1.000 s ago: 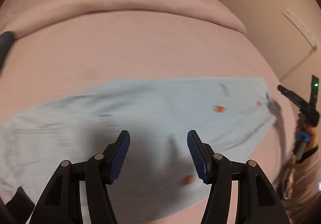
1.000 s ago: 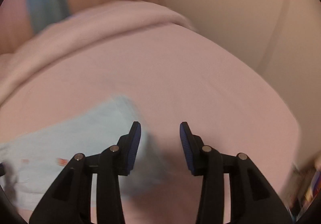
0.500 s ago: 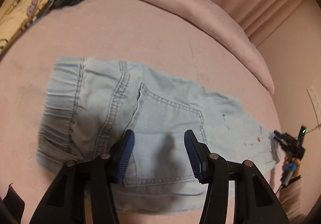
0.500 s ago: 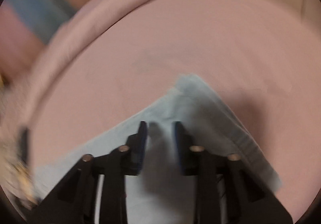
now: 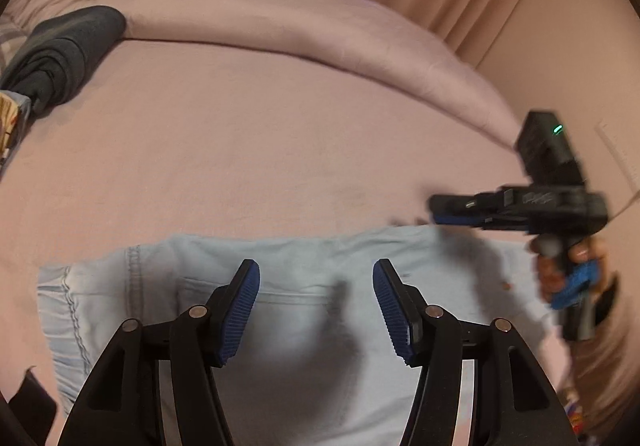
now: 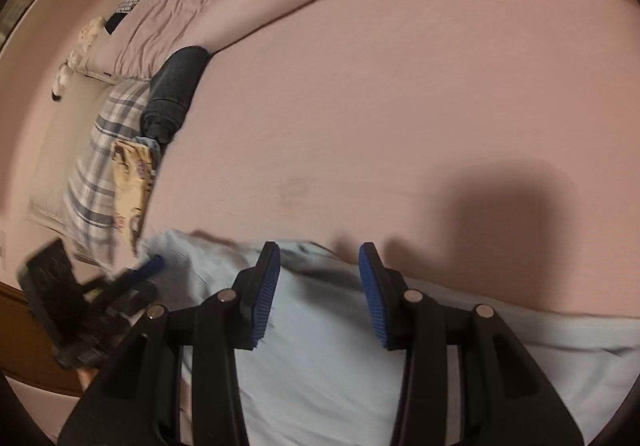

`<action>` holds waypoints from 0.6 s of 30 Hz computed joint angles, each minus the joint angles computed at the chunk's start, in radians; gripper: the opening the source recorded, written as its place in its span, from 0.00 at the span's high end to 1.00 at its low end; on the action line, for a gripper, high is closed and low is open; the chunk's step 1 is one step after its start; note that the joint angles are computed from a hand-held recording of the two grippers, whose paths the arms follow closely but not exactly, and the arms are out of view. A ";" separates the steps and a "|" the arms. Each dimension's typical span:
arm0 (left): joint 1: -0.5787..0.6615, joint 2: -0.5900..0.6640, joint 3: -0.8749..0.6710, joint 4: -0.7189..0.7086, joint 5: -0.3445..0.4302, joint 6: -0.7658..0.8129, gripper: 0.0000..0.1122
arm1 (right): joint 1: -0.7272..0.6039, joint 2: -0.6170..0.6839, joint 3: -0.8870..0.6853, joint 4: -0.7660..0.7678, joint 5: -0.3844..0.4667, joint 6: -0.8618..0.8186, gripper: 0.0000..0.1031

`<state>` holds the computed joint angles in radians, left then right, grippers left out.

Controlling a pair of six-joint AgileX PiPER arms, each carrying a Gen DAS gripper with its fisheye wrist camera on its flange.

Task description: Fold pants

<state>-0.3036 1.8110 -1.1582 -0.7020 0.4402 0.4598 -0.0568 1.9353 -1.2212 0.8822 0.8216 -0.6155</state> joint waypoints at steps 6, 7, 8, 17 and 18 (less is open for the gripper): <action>0.028 0.009 0.074 0.035 -0.049 0.006 0.49 | 0.014 0.007 0.076 0.080 0.169 -0.102 0.67; 0.044 0.009 0.072 -0.012 -0.032 0.045 0.49 | 0.020 0.000 0.093 0.071 0.179 -0.114 0.69; 0.056 0.013 0.058 -0.025 -0.005 0.043 0.49 | 0.035 -0.008 0.127 0.068 0.175 -0.140 0.69; 0.188 0.122 -0.094 -0.205 0.242 0.021 0.49 | -0.002 0.019 0.179 0.188 0.199 -0.196 0.66; 0.191 0.125 -0.103 -0.197 0.250 0.001 0.49 | -0.006 0.023 0.172 0.209 0.196 -0.184 0.66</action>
<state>-0.1127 1.9358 -1.2614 -0.8986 0.6901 0.4604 -0.0624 1.9586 -1.0488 1.0907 1.0173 -0.7996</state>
